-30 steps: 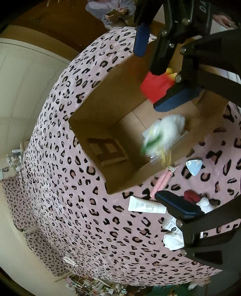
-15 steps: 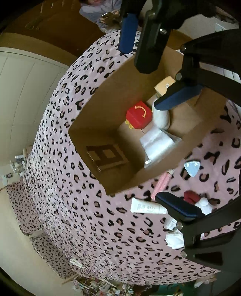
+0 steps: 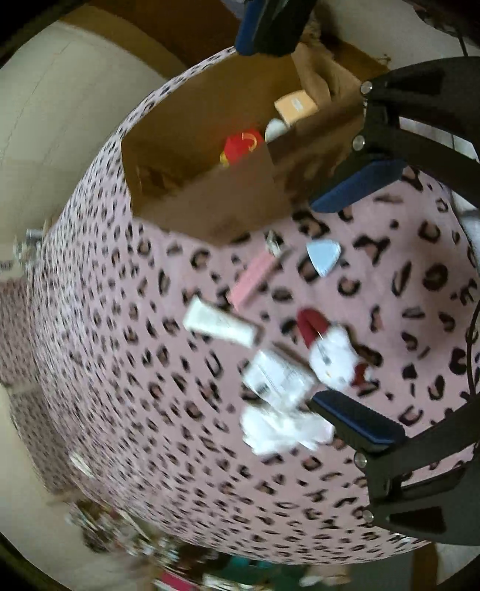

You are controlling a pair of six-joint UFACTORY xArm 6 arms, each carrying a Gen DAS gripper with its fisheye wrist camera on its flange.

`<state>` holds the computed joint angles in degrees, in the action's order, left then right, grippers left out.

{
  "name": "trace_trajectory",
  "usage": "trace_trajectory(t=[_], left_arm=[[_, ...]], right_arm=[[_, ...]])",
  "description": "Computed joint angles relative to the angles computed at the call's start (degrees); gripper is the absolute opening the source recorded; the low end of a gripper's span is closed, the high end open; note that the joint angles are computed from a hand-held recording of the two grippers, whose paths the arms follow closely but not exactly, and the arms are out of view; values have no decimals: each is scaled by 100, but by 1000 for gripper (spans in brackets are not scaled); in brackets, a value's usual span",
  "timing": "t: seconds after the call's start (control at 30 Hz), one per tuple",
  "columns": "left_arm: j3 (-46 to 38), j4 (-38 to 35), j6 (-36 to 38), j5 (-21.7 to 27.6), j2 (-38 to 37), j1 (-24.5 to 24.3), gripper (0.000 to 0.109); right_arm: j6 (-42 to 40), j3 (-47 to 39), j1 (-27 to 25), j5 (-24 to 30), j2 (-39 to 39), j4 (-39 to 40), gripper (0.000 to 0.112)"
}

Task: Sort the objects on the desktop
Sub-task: 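Move both grippers back toward the items on the bed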

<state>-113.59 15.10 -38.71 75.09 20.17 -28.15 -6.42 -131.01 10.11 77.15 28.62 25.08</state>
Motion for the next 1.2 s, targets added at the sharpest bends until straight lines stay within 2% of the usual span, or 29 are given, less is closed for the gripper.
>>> trace_trajectory(t=[0.23, 0.4, 0.5, 0.57, 0.7, 0.8, 0.93, 1.03, 1.13, 1.2], left_arm=[[1934, -185, -457, -573, -1138, 370, 98], [2683, -462, -458, -973, -1361, 561, 98], [3021, -732, -337, -1387, -1355, 722, 98], [3114, -814, -312, -1565, -1284, 790, 98], [3228, -999, -233, -1928, -1069, 937, 98], [3199, -1115, -152, -2009, -881, 992, 98], [3503, -1363, -51, -2423, -880, 1053, 98], [3823, -1491, -80, -2729, -1012, 1098, 98], [4070, -1534, -139, -2964, -1148, 1142, 97], [4218, -1583, -169, -3132, -1237, 1183, 95]], right_arm=[[-325, -392, 504, 389, 246, -125, 78], [-204, -998, 815, 783, 749, -311, 78], [-155, -1122, 968, 895, 1002, -590, 78], [-164, -794, 1032, 759, 922, -722, 78], [-807, 795, 1361, -525, 125, -1634, 78], [-1370, 1429, 1457, -1038, -244, -1462, 78], [-1637, 1442, 1449, -1019, -167, -1130, 78], [-1499, 1170, 1425, -731, 136, -1164, 78], [-1329, 920, 1270, -470, 486, -781, 78], [-1107, 752, 1217, -365, 742, -790, 78]])
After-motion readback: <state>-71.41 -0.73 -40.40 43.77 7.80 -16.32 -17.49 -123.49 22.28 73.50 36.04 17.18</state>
